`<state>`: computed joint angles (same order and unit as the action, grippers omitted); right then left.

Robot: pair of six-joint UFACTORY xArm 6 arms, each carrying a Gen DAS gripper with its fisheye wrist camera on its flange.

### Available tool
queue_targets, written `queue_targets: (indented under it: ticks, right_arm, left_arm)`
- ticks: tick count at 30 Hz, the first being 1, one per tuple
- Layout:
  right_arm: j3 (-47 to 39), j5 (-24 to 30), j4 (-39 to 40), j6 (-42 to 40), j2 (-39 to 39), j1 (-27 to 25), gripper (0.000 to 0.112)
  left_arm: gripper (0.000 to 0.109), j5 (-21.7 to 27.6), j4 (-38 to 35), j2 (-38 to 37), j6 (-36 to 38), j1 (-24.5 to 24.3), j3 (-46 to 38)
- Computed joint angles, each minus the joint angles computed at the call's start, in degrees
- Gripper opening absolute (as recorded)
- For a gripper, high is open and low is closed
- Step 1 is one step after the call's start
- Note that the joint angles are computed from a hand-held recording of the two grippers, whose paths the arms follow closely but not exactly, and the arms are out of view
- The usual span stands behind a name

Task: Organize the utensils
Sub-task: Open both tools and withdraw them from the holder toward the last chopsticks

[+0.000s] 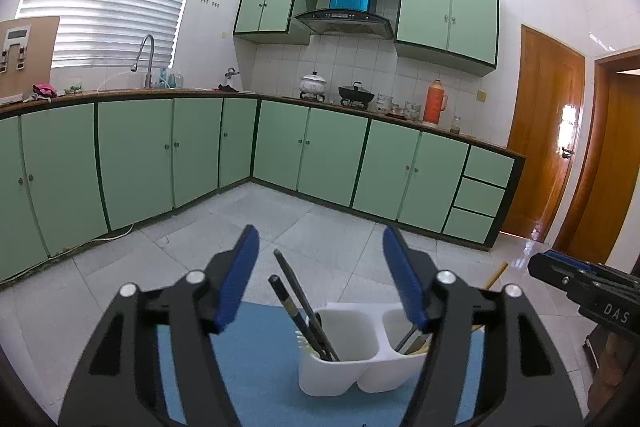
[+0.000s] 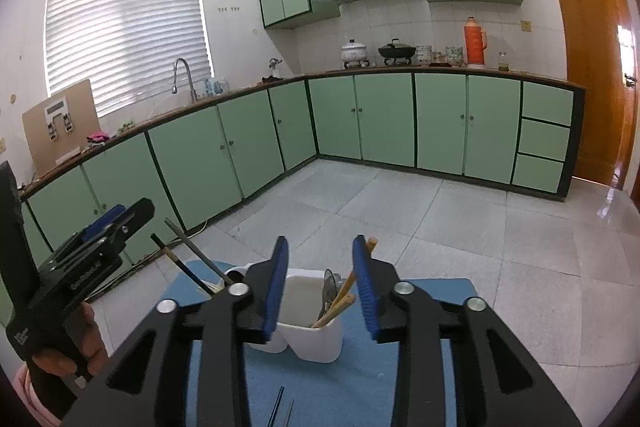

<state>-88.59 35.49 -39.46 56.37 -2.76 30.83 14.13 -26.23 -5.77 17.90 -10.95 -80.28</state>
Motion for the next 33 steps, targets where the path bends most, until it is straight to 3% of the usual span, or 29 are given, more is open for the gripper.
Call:
queue_targets:
  ticks: [6, 10, 19, 25, 31, 33]
  right_arm:
    - [3.8, 0.0, -3.2, 3.3, -3.9, 0.9, 0.046]
    - [7.0, 0.8, -5.9, 6.1, -6.7, 2.6, 0.056]
    - [16.2, 4.5, -9.5, 12.9, -13.8, 8.2, 0.072]
    - [21.2, 8.1, -9.9, 15.4, -17.0, 12.4, 0.079]
    - [25.8, 12.8, -11.7, 21.3, -19.5, 16.8, 0.097]
    - [27.5, 13.5, -11.1, 22.9, -20.5, 17.9, 0.097]
  left_arm:
    - [0.084, 0.0, -0.4, -4.8, 1.3, 0.3, 4.4]
    - [0.089, 0.1, -0.1, -9.5, 1.4, 0.5, 9.3]
    - [0.095, 1.9, 1.8, -20.9, 3.6, 0.9, 21.9]
    - [0.095, 6.2, 4.4, -28.9, 3.2, 1.4, 30.0]
    - [0.096, 9.7, 7.7, -34.6, 1.5, 1.4, 36.2]
    - [0.096, 10.5, 8.3, -36.5, 1.3, 1.5, 38.6]
